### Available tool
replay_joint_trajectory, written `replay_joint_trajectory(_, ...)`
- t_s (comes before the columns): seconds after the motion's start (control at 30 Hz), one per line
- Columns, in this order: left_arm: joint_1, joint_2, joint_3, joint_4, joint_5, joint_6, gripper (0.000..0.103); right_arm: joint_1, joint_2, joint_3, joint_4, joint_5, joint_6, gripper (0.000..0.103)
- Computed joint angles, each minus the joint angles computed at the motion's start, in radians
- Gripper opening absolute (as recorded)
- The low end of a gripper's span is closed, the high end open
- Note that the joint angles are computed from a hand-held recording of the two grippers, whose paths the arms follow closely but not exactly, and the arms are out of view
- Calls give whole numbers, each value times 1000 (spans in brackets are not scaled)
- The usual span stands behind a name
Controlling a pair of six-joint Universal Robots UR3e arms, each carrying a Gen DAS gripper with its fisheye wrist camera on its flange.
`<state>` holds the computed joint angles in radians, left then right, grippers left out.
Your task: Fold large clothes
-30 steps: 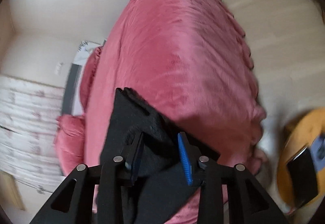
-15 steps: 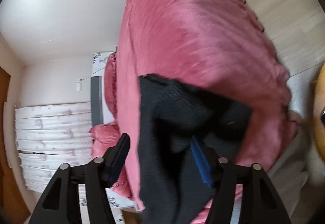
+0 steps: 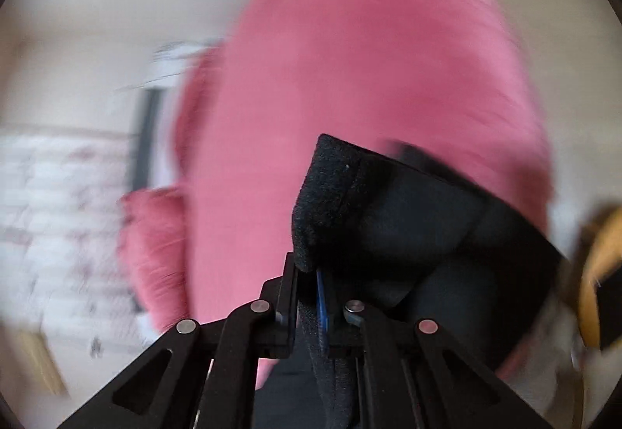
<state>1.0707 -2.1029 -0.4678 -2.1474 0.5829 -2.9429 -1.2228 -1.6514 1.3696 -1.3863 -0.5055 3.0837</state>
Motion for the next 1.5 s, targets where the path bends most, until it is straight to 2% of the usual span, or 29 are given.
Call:
replay_joint_trajectory(0.07, 35, -95, 200, -153, -112, 24, 13, -45, -63, -64, 84, 136, -127, 8)
replay_joint_trajectory(0.1, 39, -129, 261, -169, -117, 23, 3, -75, -85, -90, 162, 173, -219, 8)
replay_joint_trajectory(0.17, 49, -133, 256, -113, -78, 27, 0, -160, -144, -106, 430, 227, -502, 8)
replay_joint_trajectory(0.2, 48, -121, 218, -82, -29, 24, 0, -205, -183, -57, 488, 206, -598, 8)
replay_joint_trajectory(0.23, 48, -114, 188, -104, 14, 59, 0, -233, -226, 34, 463, 179, -636, 8)
replay_joint_trajectory(0.27, 51, -86, 117, -92, 31, 92, 0, -267, -257, 139, 424, 110, -651, 8)
replay_joint_trajectory(0.37, 53, 56, -184, -5, 84, 204, 2, -369, -279, 453, 265, -96, -576, 8)
replay_joint_trajectory(0.4, 51, 80, -235, 2, 83, 222, 6, -389, -275, 558, 151, -163, -517, 8)
replay_joint_trajectory(0.43, 50, 118, -311, 30, 82, 235, 15, -421, -251, 662, 53, -229, -477, 8)
replay_joint_trajectory(0.47, 45, 154, -378, 77, 81, 235, 24, -460, -263, 756, -8, -230, -461, 8)
replay_joint_trajectory(0.5, 43, 190, -438, 123, 77, 235, 29, -513, -264, 814, 1, -210, -484, 12)
replay_joint_trajectory(0.53, 44, 216, -479, 151, 72, 240, 39, -548, -274, 849, 15, -185, -505, 12)
replay_joint_trajectory(0.57, 38, 234, -503, 180, 64, 237, 52, -572, -289, 873, 35, -151, -522, 19)
replay_joint_trajectory(0.6, 24, 246, -528, 219, 59, 229, 59, -555, -300, 888, 19, -116, -504, 32)
replay_joint_trajectory(0.63, 14, 249, -536, 244, 61, 224, 68, -554, -297, 882, 40, -93, -521, 37)
replay_joint_trajectory(0.67, 9, 267, -554, 271, 66, 226, 72, -553, -306, 873, 82, -83, -545, 42)
replay_joint_trajectory(0.73, 12, 309, -604, 348, 57, 200, 76, -509, -279, 851, 102, -53, -566, 42)
replay_joint_trajectory(0.8, 34, 353, -672, 429, 42, 158, 82, -451, -253, 831, 93, -9, -562, 45)
replay_joint_trajectory(0.83, 37, 356, -673, 442, 59, 144, 85, -424, -256, 853, 37, 8, -528, 46)
replay_joint_trajectory(0.93, 34, 357, -679, 461, 110, 161, 84, -380, -235, 892, -87, 62, -456, 46)
replay_joint_trajectory(1.03, 14, 381, -716, 494, 171, 199, 83, -370, -262, 870, -14, 96, -476, 46)
replay_joint_trajectory(1.13, -40, 380, -734, 547, 254, 218, 83, -297, -253, 857, -153, 77, -372, 46)
replay_joint_trajectory(1.17, -69, 378, -749, 595, 301, 202, 82, -279, -241, 851, -185, 65, -360, 44)
replay_joint_trajectory(1.2, -87, 376, -759, 627, 328, 184, 80, -258, -231, 856, -249, 49, -321, 36)
replay_joint_trajectory(1.23, -118, 365, -760, 671, 386, 145, 67, -233, -219, 851, -319, 20, -268, 30)
replay_joint_trajectory(1.27, -137, 360, -768, 715, 437, 106, 44, -217, -215, 852, -362, -1, -231, 17)
replay_joint_trajectory(1.3, -137, 362, -774, 729, 445, 87, 43, -190, -199, 839, -422, -37, -169, 11)
replay_joint_trajectory(1.4, -110, 368, -761, 716, 369, 48, 30, -139, -183, 780, -471, -64, -76, 8)
replay_joint_trajectory(1.5, -104, 326, -641, 654, 289, 41, 24, -113, -203, 671, -424, -5, -41, 7)
